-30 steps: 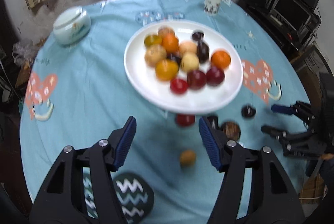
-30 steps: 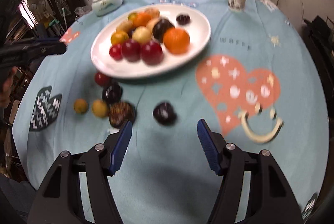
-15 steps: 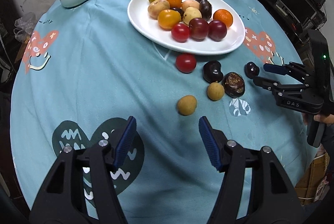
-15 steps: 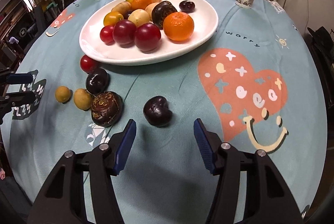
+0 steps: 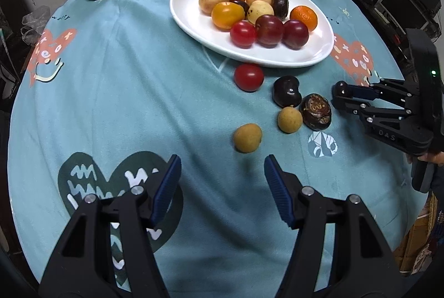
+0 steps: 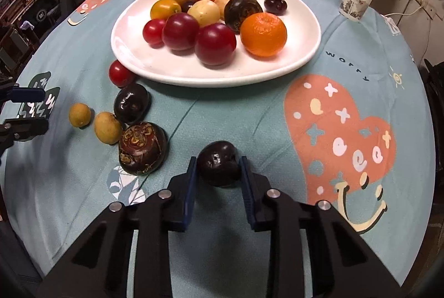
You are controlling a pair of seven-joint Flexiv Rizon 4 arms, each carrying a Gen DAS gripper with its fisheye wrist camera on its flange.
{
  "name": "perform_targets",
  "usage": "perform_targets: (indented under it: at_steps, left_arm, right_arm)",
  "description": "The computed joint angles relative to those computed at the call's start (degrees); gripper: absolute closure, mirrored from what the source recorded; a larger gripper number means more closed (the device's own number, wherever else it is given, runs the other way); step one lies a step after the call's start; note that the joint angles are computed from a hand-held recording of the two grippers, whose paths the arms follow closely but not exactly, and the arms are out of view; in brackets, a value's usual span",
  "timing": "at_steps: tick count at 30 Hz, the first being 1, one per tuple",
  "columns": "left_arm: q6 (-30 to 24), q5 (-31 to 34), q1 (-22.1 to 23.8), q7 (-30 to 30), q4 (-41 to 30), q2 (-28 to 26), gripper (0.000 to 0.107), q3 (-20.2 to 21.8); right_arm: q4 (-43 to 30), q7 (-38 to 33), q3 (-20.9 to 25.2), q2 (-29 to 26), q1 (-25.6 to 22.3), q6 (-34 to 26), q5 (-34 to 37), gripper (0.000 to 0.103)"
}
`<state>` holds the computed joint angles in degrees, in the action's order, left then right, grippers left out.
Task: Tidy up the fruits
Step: 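Close the right tool on a dark red plum while the left tool approaches a small olive fruit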
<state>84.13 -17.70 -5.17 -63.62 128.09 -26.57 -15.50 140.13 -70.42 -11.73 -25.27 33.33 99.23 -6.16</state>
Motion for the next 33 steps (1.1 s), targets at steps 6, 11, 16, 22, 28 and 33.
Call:
perform_targets:
  at_steps: [6, 11, 16, 22, 28, 33]
  left_arm:
    - [-1.3, 2.3, -3.3, -0.4, -3.2, -2.6, 0.043, 2.1]
    - [-2.5, 4.5, -6.2, -2.2, -5.9, -4.6, 0.044, 5.3]
    - [-3.7, 5.3, -5.8, -2.3, -6.8, -5.5, 0.065, 5.3]
    - [-2.7, 5.5, -4.9, -0.9, -6.2, -5.0, 0.081, 4.0]
    - [1.3, 6.7, -4.7, 0.7, -3.1, -1.6, 0.081, 2.3]
    - [4.9, 5.7, -0.9, 3.4, 0.7, 2.0, 0.081, -3.3]
  right_arm:
    - [1.9, 1.0, 3.0, 2.1, -2.1, 1.0, 0.9, 0.074]
    - [3.6, 2.2, 3.3, 3.4, -1.3, 1.9, 2.4, 0.074]
    - [4.8, 3.3, 4.2, 4.3, -0.9, 2.4, 3.7, 0.074]
    - [6.3, 5.0, 3.9, 5.6, 2.1, 3.0, 5.3, 0.074]
    - [8.4, 6.7, 1.6, 7.5, 8.5, 3.8, 7.8, 0.074]
    - [9.5, 8.2, 0.7, 8.2, 12.7, 4.7, 9.8, 0.073]
